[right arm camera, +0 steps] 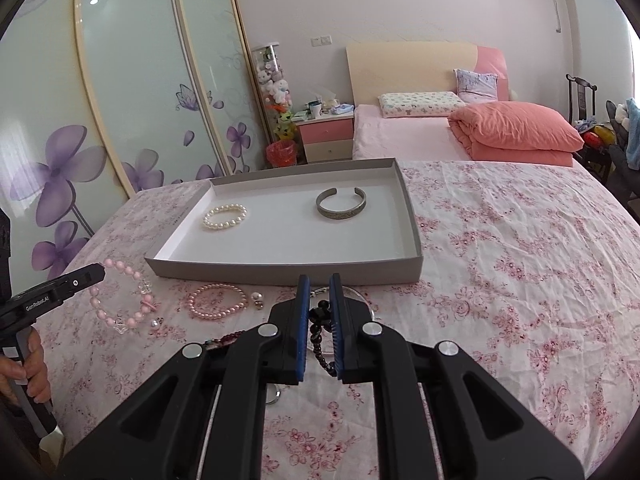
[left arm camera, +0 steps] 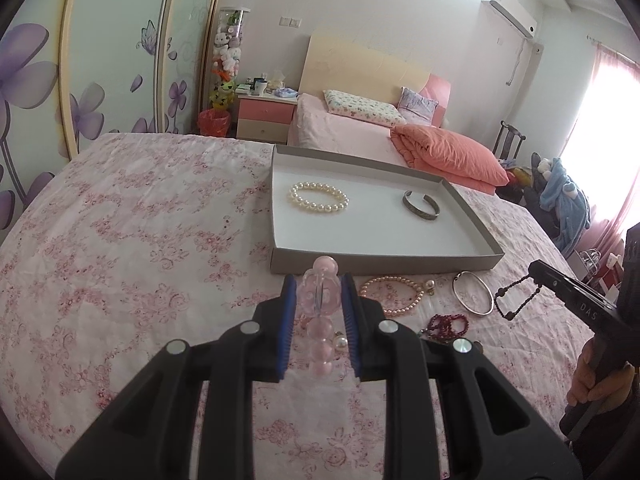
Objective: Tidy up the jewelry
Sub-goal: 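Carry both bracelets into the white tray and open both tools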
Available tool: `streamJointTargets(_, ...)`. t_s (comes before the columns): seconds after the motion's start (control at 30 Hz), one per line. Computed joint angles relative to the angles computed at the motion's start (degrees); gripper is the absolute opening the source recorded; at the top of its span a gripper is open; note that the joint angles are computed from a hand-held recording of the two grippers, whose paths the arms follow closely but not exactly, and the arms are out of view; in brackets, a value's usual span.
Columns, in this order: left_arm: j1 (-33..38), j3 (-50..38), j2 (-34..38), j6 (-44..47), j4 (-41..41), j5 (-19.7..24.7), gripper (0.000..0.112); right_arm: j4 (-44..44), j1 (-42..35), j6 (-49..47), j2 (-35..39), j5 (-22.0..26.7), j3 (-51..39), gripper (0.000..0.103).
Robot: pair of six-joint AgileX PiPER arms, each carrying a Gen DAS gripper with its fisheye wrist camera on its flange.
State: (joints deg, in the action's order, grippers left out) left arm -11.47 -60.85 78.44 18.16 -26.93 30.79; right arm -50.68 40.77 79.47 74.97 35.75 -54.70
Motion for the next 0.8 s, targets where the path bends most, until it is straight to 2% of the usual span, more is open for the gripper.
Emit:
streamJointTargets(0.47, 0.02, 0.56, -3.63, 2.31, -4.09, 0.30, 0.023, -6.74, 6.29, 6.22, -0.24, 2.15, -1.75, 0.011)
streamJointTargets(0.8, -4.17, 0.85, -6.52, -3.02, 0.46, -3.05, 0.023, -12.65, 9.53, 10.95, -0.29, 3.49, -2.67, 0.011)
